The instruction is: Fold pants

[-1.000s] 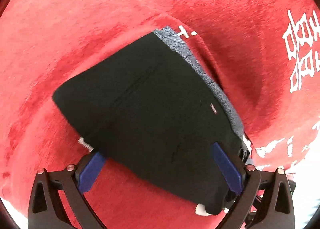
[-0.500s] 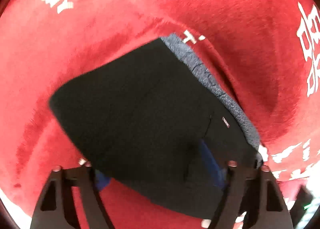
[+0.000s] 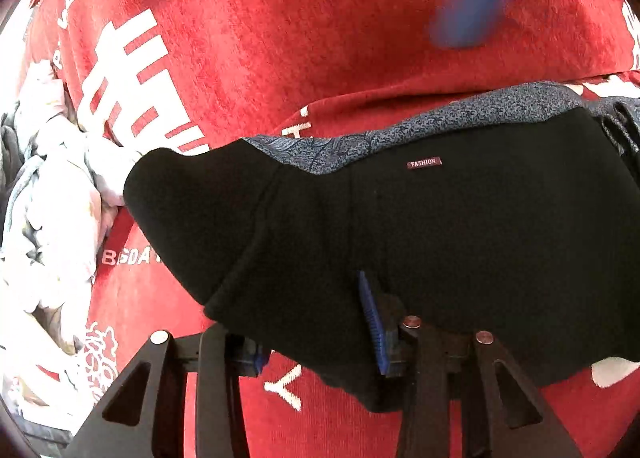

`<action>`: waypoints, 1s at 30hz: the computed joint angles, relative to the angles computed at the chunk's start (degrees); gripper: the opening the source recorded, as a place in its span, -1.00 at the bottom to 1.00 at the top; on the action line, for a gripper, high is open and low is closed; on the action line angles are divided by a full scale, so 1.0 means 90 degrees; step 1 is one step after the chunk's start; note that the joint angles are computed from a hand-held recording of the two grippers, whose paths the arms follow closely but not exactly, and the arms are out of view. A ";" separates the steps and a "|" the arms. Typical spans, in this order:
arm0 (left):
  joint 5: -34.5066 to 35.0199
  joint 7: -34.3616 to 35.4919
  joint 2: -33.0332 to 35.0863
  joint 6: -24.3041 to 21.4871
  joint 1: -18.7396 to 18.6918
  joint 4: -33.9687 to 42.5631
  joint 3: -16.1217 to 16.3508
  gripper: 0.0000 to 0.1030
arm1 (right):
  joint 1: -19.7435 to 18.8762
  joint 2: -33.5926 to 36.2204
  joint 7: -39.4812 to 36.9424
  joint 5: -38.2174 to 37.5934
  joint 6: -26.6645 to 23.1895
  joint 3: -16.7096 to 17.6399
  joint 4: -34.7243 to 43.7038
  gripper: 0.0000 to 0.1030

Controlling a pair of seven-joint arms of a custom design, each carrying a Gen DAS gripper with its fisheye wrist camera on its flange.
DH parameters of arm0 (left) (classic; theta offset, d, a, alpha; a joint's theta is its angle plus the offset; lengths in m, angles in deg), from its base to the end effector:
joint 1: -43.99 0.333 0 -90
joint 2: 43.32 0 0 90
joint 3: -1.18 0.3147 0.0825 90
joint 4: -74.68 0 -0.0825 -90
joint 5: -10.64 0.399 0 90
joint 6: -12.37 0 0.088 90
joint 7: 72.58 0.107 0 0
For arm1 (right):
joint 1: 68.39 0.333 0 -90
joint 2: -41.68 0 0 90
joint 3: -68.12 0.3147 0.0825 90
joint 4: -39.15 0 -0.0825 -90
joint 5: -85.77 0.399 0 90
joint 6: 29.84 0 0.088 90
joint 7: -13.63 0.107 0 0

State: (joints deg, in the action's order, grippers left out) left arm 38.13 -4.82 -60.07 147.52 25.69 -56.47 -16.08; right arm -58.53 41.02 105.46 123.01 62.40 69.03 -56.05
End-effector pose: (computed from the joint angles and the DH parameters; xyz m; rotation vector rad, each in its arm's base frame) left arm 0.4128 -0.2972 0.4945 -1.2921 2.2333 -0.2417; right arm 0.5467 0.1678 0.6099 -1.9956 1.7762 0.7346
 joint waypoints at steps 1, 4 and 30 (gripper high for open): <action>-0.0033 0.0030 -0.0031 -0.0018 -0.0011 0.0001 0.0015 -0.22 | 0.0094 0.0417 -0.0097 0.0087 -0.0128 0.0092 0.0458 0.94; 0.0097 -0.0001 -0.0072 -0.0031 -0.0019 -0.0010 -0.0045 -0.22 | 0.0300 0.1353 -0.0093 0.0052 -0.0659 0.0332 0.1498 0.94; 0.0070 0.0003 -0.0059 -0.0273 -0.0834 0.1733 -0.0860 -0.22 | -0.0799 -0.2316 -0.0753 0.2316 0.0505 -0.1071 -0.2477 -0.61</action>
State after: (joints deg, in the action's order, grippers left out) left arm 38.76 -4.80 -60.61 145.06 18.19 -40.87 -23.82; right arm -65.73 20.17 98.69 143.86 66.94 59.38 -78.35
